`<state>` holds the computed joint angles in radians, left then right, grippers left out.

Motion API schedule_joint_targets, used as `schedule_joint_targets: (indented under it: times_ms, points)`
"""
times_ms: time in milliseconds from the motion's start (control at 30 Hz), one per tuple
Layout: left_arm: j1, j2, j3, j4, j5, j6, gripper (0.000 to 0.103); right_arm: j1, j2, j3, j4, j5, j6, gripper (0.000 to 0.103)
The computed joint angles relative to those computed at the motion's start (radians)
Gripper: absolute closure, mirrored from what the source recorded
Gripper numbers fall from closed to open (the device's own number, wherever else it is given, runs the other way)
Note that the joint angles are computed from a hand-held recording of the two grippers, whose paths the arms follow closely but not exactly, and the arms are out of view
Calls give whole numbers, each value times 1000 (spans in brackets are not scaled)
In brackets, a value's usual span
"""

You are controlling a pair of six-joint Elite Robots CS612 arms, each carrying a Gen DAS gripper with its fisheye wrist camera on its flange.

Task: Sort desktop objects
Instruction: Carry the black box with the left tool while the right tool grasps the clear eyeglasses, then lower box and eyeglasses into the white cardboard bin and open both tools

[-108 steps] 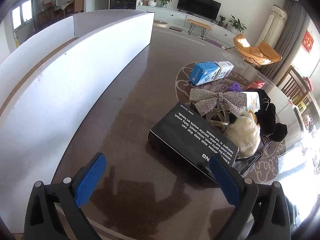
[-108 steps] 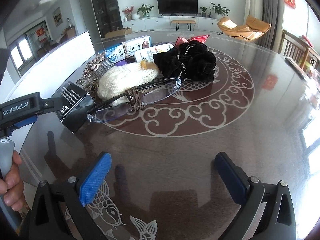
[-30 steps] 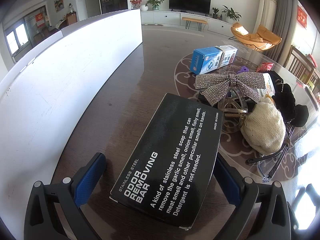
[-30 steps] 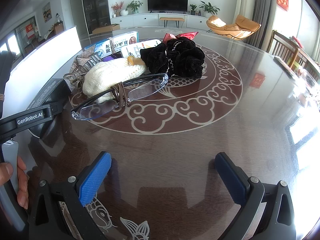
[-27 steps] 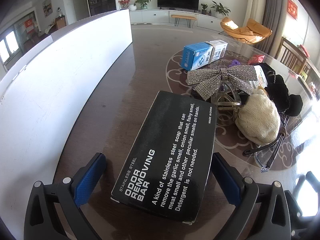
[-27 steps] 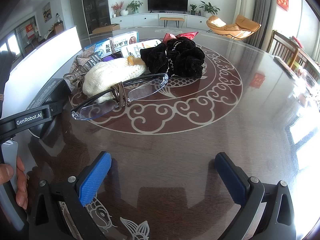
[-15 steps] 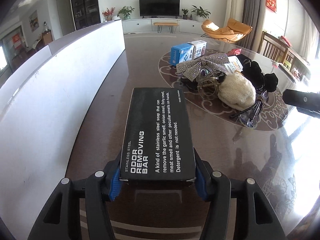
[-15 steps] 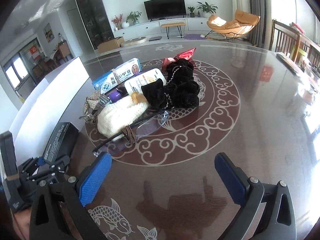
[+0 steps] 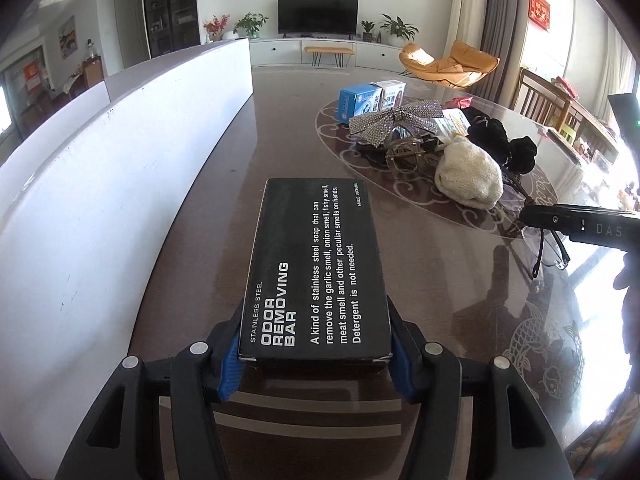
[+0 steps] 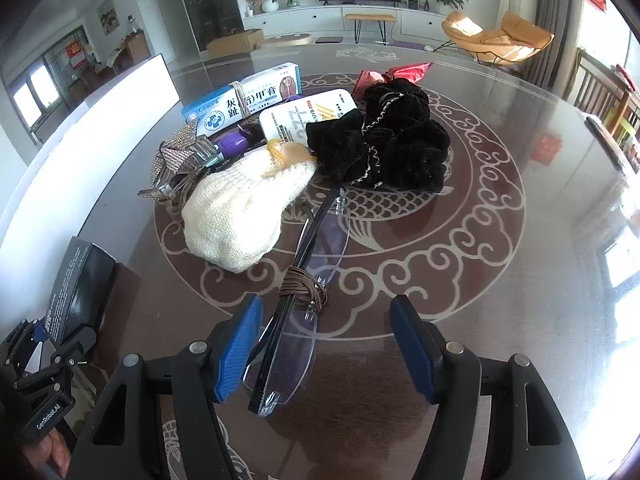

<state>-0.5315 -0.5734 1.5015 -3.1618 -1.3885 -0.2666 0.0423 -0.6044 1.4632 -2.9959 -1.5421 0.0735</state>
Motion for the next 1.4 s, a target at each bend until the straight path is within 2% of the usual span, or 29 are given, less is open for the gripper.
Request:
schedule_joint_targets:
  times_ms: [167,200,233,267,300,567,733,867,933,1033,1200,1300,1333,1367,1400]
  points:
    - [4,-5,13,-15,-26,-5,45,4,22,-62,93,23,-93,37]
    - [7,-8,17,-20,-38,-15,45,3,28,-76,118,35,-119,50]
    - [11,-11,24,-32,-50,-27,45,8,28,-74,102,11,-146,56]
    - [13,-15,33,-49,-58,-40,45,7,23,-70,110,25,-156,84]
    - [16,-19,41,-66,-66,-51,45,2,16,-61,112,46,-147,90]
    - [26,-99,129,-238,-103,-96,45,-11,-82,55,-24,159,-109,90]
    - [65,-164,170,-268,-80,-115,45,29,-85,-21,-52,271,-113,90]
    - [107,-191,177,-221,24,-112,45,87,-32,-167,-13,359,-126,90]
    - [142,-190,162,-168,32,-153,45,121,11,-262,27,382,-138,90]
    - [186,-174,118,-54,51,-199,45,170,89,-424,147,418,-158,90]
    - [224,-132,35,129,5,-225,45,236,219,-658,327,314,-239,90]
    - [217,-119,8,199,47,-229,43,247,282,-752,409,269,-240,90]
    - [215,-118,6,213,59,-239,35,249,294,-771,428,255,-227,89]
    - [215,-118,4,227,65,-255,27,250,305,-787,443,231,-213,84]
    - [213,-117,5,224,69,-268,13,250,310,-793,448,214,-198,66]
